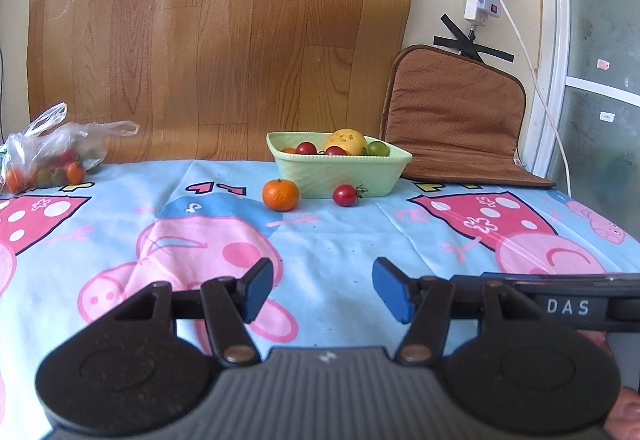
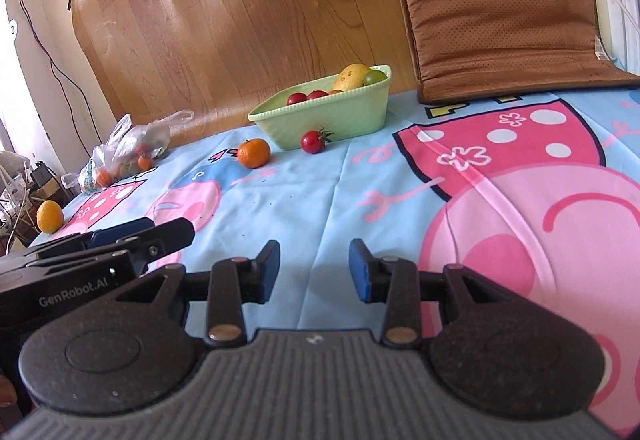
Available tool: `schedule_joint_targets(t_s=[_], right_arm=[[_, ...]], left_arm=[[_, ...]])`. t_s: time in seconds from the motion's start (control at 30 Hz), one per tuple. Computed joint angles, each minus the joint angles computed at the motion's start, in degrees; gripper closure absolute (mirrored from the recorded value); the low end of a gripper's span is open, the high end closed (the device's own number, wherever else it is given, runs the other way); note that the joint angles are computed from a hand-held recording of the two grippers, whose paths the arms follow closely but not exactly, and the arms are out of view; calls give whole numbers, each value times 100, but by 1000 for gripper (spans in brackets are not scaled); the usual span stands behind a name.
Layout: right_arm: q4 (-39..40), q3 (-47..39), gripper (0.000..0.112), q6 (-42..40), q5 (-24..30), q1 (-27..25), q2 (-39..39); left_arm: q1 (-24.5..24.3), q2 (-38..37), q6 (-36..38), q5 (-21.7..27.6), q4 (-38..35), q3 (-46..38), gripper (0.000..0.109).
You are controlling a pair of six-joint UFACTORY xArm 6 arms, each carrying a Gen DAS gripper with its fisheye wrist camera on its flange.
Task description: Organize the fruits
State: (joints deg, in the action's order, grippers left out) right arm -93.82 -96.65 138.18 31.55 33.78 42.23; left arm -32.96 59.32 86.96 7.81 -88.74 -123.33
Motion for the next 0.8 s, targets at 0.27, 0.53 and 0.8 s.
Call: schedule_joint_targets(t_s=[0.27,0.53,0.8], right_arm=[[-20,1,71,51,39,9,0],[-52,43,71,141,68,21,-27],[-62,74,71,172,77,31,-47]], left_arm=[[31,-26,70,93,-116,27,52],[44,-15,-86,142,15,20,52],[58,-5,-161,199,72,6,52]])
